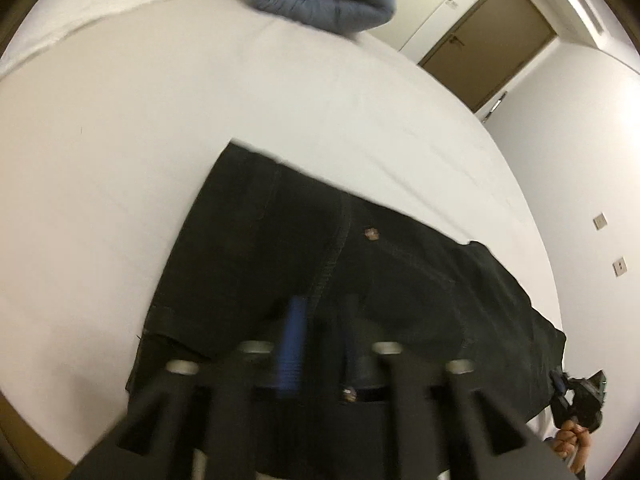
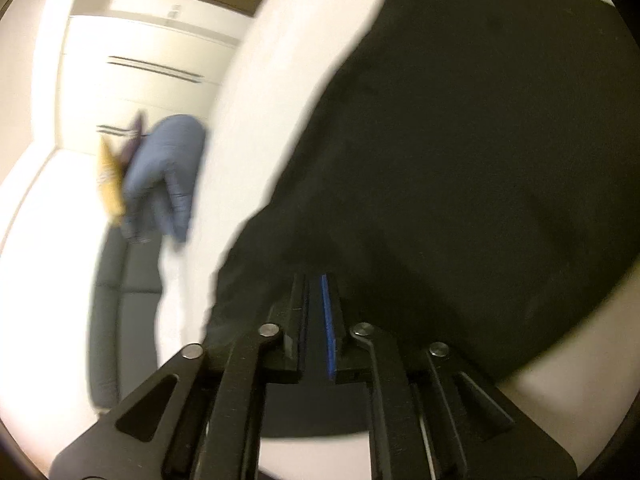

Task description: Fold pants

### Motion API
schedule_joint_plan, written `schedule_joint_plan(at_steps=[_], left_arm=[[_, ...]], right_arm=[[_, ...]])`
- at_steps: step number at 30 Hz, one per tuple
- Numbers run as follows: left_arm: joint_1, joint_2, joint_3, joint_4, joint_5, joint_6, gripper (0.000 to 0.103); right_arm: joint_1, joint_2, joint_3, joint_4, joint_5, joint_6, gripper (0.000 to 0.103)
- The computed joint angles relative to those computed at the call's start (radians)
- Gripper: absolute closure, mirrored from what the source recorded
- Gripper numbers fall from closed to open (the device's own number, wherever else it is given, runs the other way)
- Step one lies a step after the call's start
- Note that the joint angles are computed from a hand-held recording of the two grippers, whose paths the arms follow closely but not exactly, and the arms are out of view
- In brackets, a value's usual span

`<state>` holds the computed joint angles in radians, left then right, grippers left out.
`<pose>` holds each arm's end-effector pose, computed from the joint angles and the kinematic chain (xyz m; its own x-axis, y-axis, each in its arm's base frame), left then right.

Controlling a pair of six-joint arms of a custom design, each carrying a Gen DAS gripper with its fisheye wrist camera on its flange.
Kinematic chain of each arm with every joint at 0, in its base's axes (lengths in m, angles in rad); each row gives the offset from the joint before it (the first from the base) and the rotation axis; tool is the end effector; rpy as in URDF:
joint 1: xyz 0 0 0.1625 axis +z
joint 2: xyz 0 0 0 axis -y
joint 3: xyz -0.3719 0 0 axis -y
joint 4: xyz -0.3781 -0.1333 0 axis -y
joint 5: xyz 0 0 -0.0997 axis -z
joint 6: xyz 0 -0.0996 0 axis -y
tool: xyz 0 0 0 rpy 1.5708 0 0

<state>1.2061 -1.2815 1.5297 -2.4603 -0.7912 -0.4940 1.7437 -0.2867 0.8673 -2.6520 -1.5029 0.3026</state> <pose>-0.0222 -0.6283 0.4289 -0.8526 -0.4775 -0.2123 -0.1345 0.5931 -0.7938 0.2770 -0.7719 0.0209 -0.9778 0.0631 -0.1998 0.1471 0.8857 -0.4404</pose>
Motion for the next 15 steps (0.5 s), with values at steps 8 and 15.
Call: schedule_joint_plan(at_steps=[8, 15], left_arm=[[-0.045, 0.202, -0.126, 0.099, -0.083, 0.022, 0.05], [-0.033, 0.161, -0.089, 0.089, -0.094, 0.001, 0.065]], right_arm=[[-0.003, 0.036, 0.002, 0.032, 0.116, -0.027, 0.053], [-0.082, -0.186, 0.256, -0.235, -0.091, 0.112, 0.07]])
